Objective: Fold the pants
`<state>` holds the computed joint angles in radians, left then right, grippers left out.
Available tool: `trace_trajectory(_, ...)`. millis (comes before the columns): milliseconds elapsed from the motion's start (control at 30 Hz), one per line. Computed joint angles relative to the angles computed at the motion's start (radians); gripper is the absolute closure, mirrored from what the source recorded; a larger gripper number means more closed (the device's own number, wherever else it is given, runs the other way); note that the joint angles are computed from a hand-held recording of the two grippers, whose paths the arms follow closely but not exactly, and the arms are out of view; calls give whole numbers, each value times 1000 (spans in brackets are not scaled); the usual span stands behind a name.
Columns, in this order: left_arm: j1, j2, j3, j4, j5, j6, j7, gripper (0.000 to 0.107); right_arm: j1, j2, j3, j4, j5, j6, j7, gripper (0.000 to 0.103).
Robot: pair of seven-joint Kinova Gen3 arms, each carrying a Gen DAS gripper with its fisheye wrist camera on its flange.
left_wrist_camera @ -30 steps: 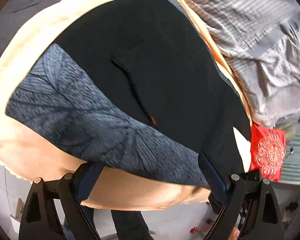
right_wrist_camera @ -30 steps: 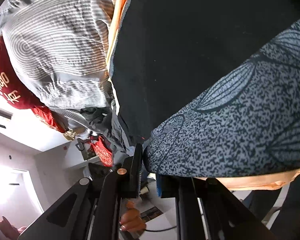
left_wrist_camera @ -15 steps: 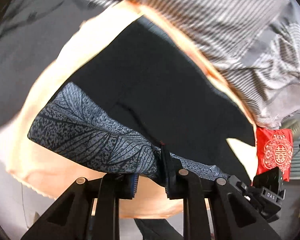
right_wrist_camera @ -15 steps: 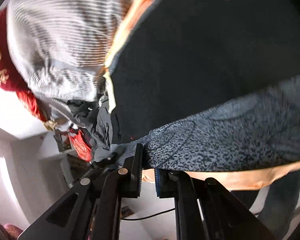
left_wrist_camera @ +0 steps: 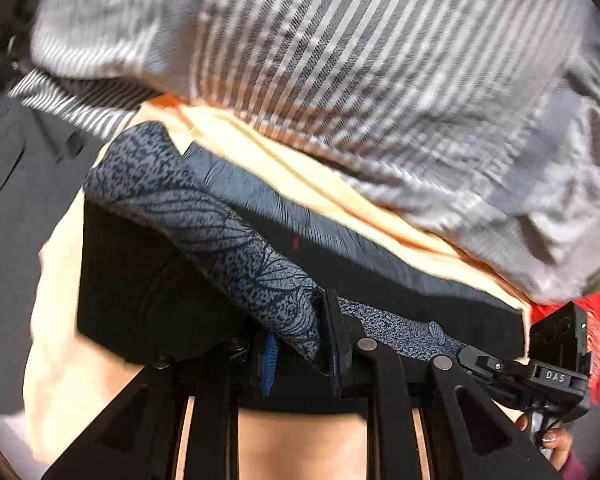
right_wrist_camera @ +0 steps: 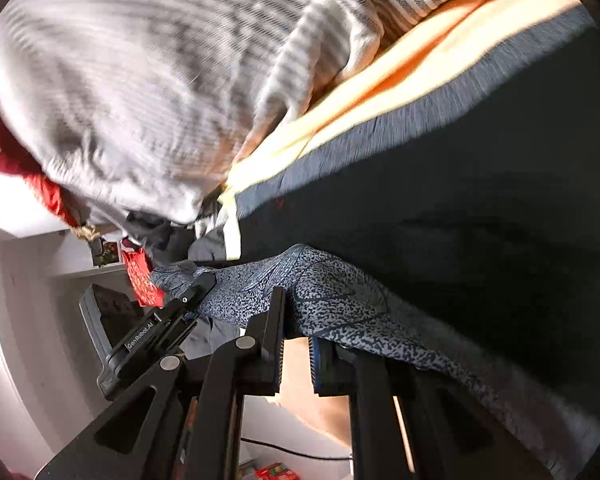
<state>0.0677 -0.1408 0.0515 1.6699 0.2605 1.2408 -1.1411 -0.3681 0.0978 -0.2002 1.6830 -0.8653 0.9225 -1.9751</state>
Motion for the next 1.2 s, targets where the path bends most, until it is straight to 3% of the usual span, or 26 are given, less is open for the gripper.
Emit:
trace_trajectory(100, 16, 93, 45, -9, -90, -53, 85, 86, 32, 119, 9, -73, 9, 54, 58, 92)
trace_trajectory(267, 55, 156, 52, 12, -169, -108, 196, 83, 71, 272, -18, -155, 38, 92, 128, 89)
trace_trajectory(367, -11, 167, 146, -21, -215, -75, 256, 81, 95, 316, -40, -159, 30, 91, 167, 89)
trace_trajectory(400, -32, 166, 193, -43, -255, -54, 284, 75, 102, 319, -46, -154, 21, 88, 176, 89)
trace_trajectory(467, -72, 132, 263, -76, -337, -6, 315, 27, 122, 328, -56, -147, 0, 92, 199, 89)
trace_trajectory(500, -71, 98, 272, -83, -377, 0, 328, 25, 130, 333, -58, -147, -8, 97, 206, 89)
trace_trajectory(567, -12, 82, 257, -109, -442, 28, 360, 25, 145, 342, -61, -146, -30, 110, 214, 87)
trace_trajectory(633, 80, 104, 204, -139, -442, 78, 347, 25, 150, 348, -58, -161, -29, 131, 208, 83)
trace_trajectory(767, 241, 181, 160, -140, -431, 121, 331, 25, 141, 293, -55, -192, 5, 153, 221, 43)
trace_trajectory(867, 293, 238, 160, -117, -422, 80, 388, 25, 187, 223, -101, -171, -21, 170, 294, 42)
trace_trajectory(933, 320, 277, 146, -120, -452, 77, 427, 25, 197, 219, -115, -183, -21, 237, 315, 42)
trace_trajectory(1033, 342, 313, 118, -143, -478, 100, 476, 25, 89, 225, -11, -208, 84, 349, 289, 42)
trace_trajectory(1100, 363, 324, 103, -179, -487, 153, 486, 25, 49, 214, 52, -185, 136, 364, 255, 56)
trace_trajectory(1167, 375, 301, 118, -196, -494, 182, 475, 25, 81, 168, 66, -132, 122, 332, 237, 57)
trace_trajectory(1200, 387, 293, 126, -201, -500, 197, 469, 25, 123, 132, 52, -95, 90, 301, 253, 52)
